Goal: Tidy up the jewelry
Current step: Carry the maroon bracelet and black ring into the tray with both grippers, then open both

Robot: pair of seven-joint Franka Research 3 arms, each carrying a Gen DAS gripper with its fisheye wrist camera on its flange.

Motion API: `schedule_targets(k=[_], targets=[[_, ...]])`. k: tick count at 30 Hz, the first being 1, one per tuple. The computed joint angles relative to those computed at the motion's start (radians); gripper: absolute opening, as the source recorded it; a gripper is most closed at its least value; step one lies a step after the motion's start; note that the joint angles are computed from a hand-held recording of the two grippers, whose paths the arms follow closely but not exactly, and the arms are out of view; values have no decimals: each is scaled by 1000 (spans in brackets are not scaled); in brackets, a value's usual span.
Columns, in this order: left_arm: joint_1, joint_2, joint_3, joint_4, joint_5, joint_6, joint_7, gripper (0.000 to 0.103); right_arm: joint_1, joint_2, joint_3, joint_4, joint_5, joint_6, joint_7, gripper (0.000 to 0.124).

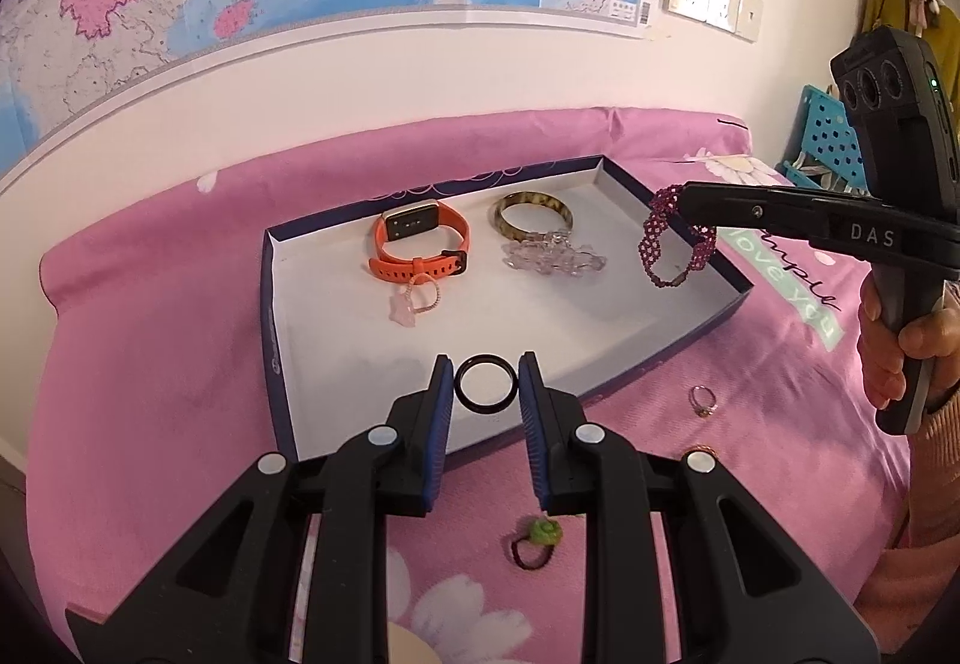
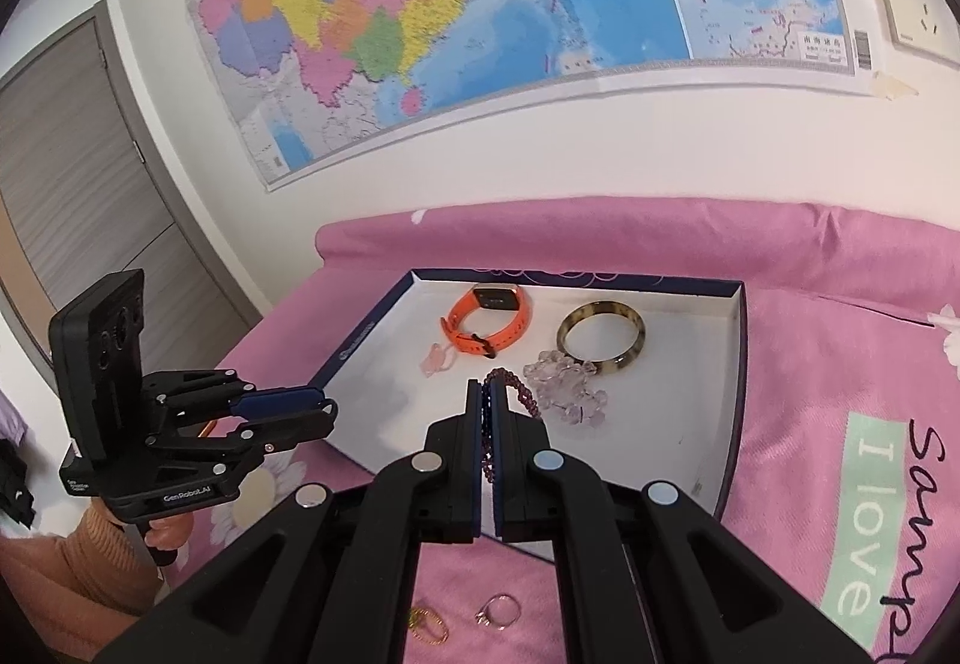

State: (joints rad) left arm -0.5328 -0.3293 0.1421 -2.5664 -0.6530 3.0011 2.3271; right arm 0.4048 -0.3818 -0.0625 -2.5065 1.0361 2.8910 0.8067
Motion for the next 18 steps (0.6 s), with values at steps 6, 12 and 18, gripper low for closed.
schedule_targets(k=[6, 12, 18], targets=[[29, 46, -26, 36, 6, -11, -11, 23, -10, 51, 4, 24, -1, -1, 14, 1], [81, 98, -75, 78, -1, -31, -19, 23, -25, 76, 17, 33, -6, 4, 28, 1], [142, 134, -132, 105, 4, -44, -35, 23, -37, 91, 23, 43, -16, 7, 43, 1]])
